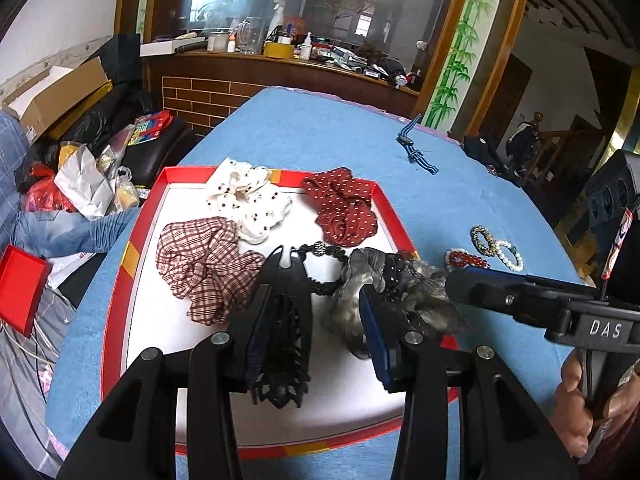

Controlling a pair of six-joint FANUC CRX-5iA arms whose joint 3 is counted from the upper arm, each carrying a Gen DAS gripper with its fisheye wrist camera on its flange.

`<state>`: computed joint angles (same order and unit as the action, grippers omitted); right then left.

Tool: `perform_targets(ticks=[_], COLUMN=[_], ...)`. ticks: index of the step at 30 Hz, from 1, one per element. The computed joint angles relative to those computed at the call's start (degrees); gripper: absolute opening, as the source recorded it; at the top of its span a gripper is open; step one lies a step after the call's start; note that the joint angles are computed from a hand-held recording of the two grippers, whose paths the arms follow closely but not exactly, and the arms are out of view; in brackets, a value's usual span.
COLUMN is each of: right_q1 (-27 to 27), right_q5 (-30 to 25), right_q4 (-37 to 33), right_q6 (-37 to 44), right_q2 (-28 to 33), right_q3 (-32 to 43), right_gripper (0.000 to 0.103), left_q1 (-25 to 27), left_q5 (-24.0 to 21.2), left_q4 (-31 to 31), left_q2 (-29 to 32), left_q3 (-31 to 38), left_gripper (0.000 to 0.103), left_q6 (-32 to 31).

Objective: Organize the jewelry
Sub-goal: 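Lower the sheer scrunchie into the box with the right gripper while the left gripper releases the claw clip there, then grasp the pearl bracelet on the cloth with the right gripper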

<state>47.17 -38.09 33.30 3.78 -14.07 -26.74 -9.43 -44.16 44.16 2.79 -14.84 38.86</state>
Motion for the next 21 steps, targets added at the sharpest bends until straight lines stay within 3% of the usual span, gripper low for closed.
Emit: perform_targets(ticks=[12, 21], right_q1=[0.77, -0.18], right_q5=[-1.24, -7.78], right_q4=[6.16, 10.68], right_q6=[-6.34, -14.61], right_q2=[-6.87, -16.17], right_q3=[-5.38, -12.12], right_gripper=[0.056, 0.056], left_q1=[-1.89, -5.10], left_q5=[0.09, -0.47], left_q4=[-2.37, -4.41], left_q2=[-1.69, -1.74], left_q3=[0.53, 1.81], left_gripper=[0.042, 0.043], left_q6=[1.52, 2.20])
